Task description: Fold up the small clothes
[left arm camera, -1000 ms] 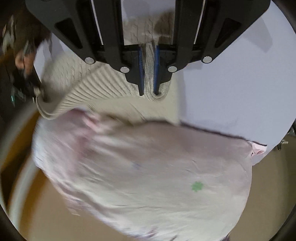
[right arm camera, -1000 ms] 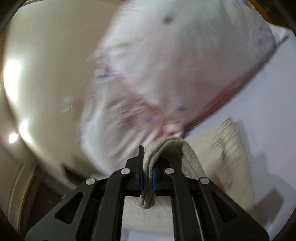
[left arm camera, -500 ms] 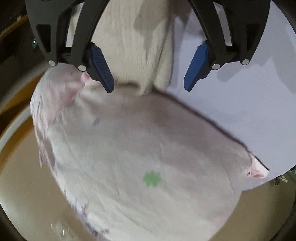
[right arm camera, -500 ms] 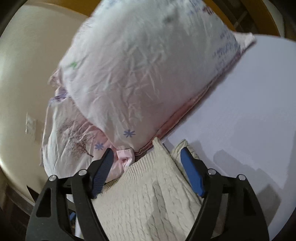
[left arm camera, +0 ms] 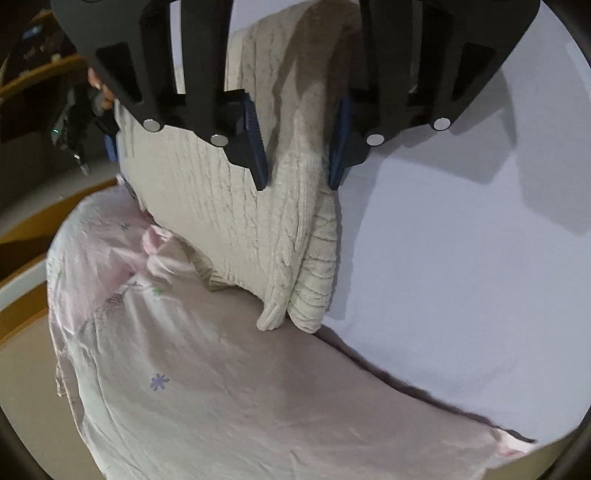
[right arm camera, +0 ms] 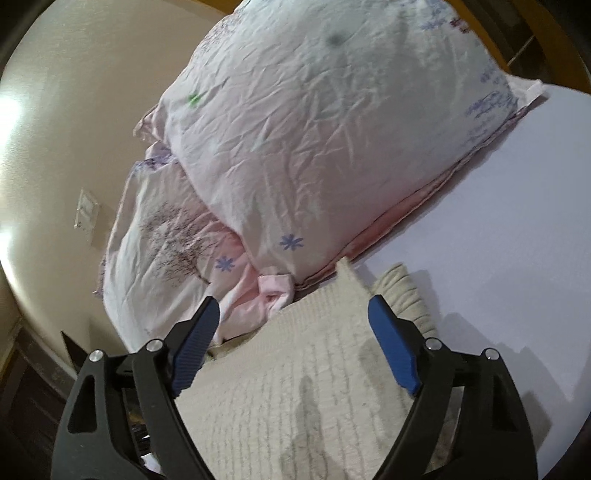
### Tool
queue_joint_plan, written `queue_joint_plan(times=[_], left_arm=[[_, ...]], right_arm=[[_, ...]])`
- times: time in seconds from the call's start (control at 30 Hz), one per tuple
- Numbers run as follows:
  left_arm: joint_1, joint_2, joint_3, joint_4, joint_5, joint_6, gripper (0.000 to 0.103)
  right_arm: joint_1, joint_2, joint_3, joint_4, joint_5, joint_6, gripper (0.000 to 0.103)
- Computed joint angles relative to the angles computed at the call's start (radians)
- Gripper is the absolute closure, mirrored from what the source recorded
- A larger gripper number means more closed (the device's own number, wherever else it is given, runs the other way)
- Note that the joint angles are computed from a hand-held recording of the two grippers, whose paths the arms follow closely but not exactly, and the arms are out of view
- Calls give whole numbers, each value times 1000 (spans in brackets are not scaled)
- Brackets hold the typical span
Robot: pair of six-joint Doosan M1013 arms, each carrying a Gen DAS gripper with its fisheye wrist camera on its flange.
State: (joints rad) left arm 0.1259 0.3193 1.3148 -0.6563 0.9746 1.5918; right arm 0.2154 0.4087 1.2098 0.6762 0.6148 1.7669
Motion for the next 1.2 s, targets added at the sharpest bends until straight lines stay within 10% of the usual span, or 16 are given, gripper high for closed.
queue_joint_plan(times=[0.27,0.57,0.7,0.83,0.9,1.0,1.2], left_arm=[[-18,-4,-51,-155,8,1,88],[-251,121,-256,-367,94,205,88],[-315,257,-381,-407,250,88,88],[-276,201,-283,-551,177,248,84],[-250,133,-215,-473,50,280,47],[-235,78,-172,-160,-74,166,44],[-253,127,-214,48,64,-4,41]], right_arm=[[-25,-9,11,134,-5,-102,20],[-37,-52,40,-121,-121,59,20],[-51,-42,22,-197,-56,105,20],[-91,-17,-2,15,60,2,14],[-104,10,-43,53,182,24,11],[-105,44,-103,16,322,58,11],[-102,84,-147,-6,465,96,11]])
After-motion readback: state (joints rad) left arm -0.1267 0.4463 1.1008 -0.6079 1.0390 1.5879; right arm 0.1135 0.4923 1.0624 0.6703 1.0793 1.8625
